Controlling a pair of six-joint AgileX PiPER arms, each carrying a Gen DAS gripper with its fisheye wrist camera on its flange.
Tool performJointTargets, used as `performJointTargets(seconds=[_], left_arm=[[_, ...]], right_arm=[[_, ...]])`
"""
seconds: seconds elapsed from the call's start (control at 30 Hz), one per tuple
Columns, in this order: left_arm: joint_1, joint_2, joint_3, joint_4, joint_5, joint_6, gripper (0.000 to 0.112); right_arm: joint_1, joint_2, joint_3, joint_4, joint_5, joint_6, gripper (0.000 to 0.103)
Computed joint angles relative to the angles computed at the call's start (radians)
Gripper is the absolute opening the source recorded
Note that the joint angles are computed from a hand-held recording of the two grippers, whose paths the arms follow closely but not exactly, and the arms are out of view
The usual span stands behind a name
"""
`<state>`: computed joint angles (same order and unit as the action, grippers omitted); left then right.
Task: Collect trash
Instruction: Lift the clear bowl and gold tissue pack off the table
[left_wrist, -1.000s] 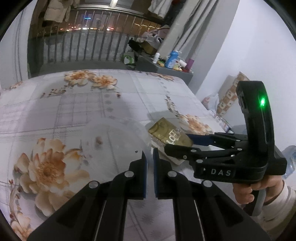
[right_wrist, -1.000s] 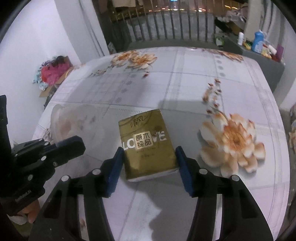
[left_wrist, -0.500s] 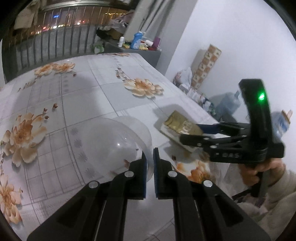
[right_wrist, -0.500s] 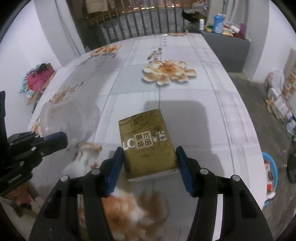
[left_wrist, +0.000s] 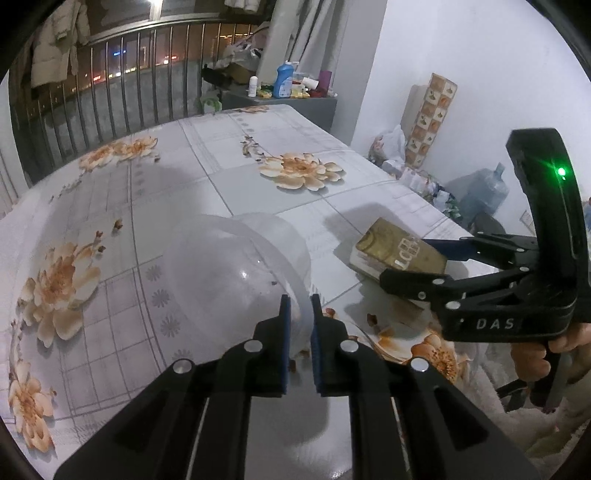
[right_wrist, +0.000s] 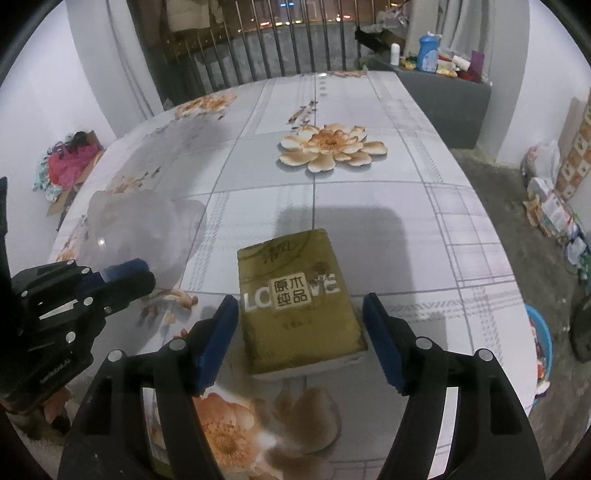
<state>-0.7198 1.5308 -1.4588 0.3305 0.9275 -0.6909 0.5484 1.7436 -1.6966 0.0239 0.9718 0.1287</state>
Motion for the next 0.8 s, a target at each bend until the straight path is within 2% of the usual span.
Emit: performJointTargets(seconds=[0.2, 0.8], left_arm=[[-0.026, 0.019, -0.027, 0.041, 0.030, -0.012, 0.008], [-0.075, 0.035, -0.079, 0.125, 0.080, -0.027, 0.005]], right_arm=[[-0.001, -0.005, 0.010, -0.005, -0.006, 0.015, 0.056], [-0.049, -0.038, 0.018, 0.084, -0.002, 0.010, 0.054]])
